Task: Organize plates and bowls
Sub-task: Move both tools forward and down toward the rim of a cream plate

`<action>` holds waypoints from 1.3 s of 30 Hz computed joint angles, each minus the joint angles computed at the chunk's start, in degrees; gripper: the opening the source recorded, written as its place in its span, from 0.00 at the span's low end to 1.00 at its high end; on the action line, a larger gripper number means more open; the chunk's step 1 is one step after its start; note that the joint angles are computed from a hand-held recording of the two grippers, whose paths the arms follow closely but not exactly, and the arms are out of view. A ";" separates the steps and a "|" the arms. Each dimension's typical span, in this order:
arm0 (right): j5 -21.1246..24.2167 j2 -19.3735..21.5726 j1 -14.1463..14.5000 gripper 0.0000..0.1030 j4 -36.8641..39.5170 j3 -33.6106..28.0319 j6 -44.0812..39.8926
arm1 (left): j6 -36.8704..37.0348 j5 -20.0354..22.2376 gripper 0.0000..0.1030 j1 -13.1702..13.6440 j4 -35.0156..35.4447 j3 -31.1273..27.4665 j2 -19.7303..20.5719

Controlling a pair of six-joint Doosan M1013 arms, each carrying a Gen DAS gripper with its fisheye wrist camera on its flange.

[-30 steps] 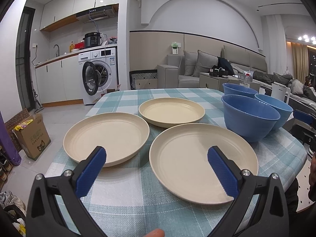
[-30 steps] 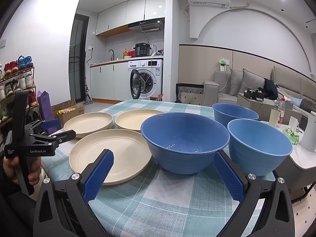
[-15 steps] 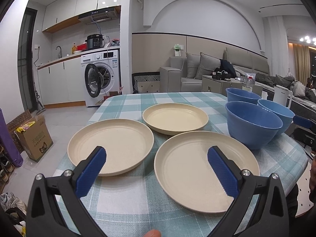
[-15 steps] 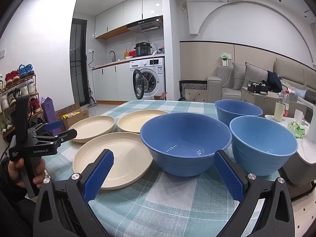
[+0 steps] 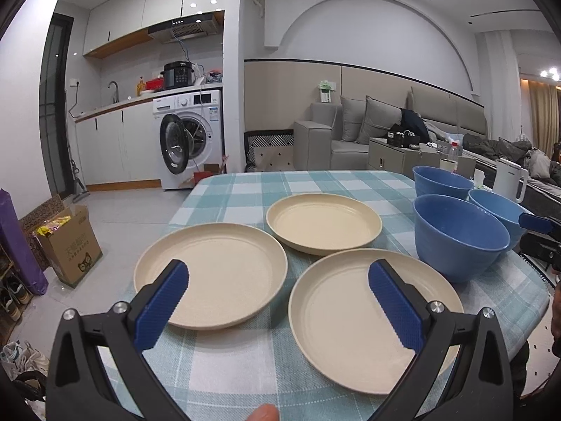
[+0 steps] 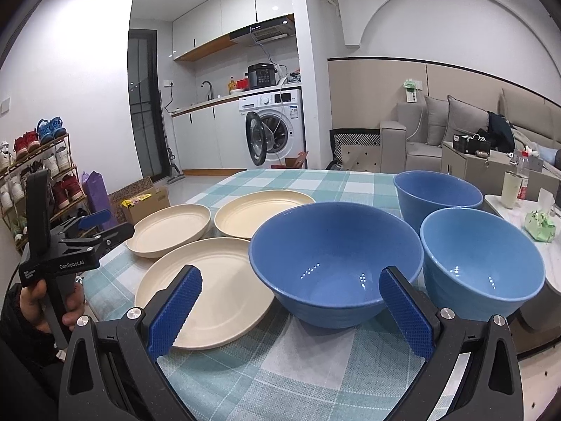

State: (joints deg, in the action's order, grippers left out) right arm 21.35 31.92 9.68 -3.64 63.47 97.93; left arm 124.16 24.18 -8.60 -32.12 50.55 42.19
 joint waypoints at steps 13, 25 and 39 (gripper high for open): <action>2.50 0.79 -0.40 1.00 1.72 -4.64 -4.57 | -4.61 1.75 1.00 -0.01 5.51 -5.53 1.93; 5.72 2.26 -0.67 1.00 -0.42 -11.10 -5.08 | -9.79 7.82 1.00 -0.14 11.95 -13.61 5.19; 22.30 12.04 -1.84 1.00 7.68 -31.95 -8.14 | -14.90 11.48 1.00 -0.53 17.71 -22.46 9.69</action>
State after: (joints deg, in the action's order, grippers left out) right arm 43.66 43.97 7.83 4.04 31.51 89.79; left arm 109.25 35.67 -9.13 -14.40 28.09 51.88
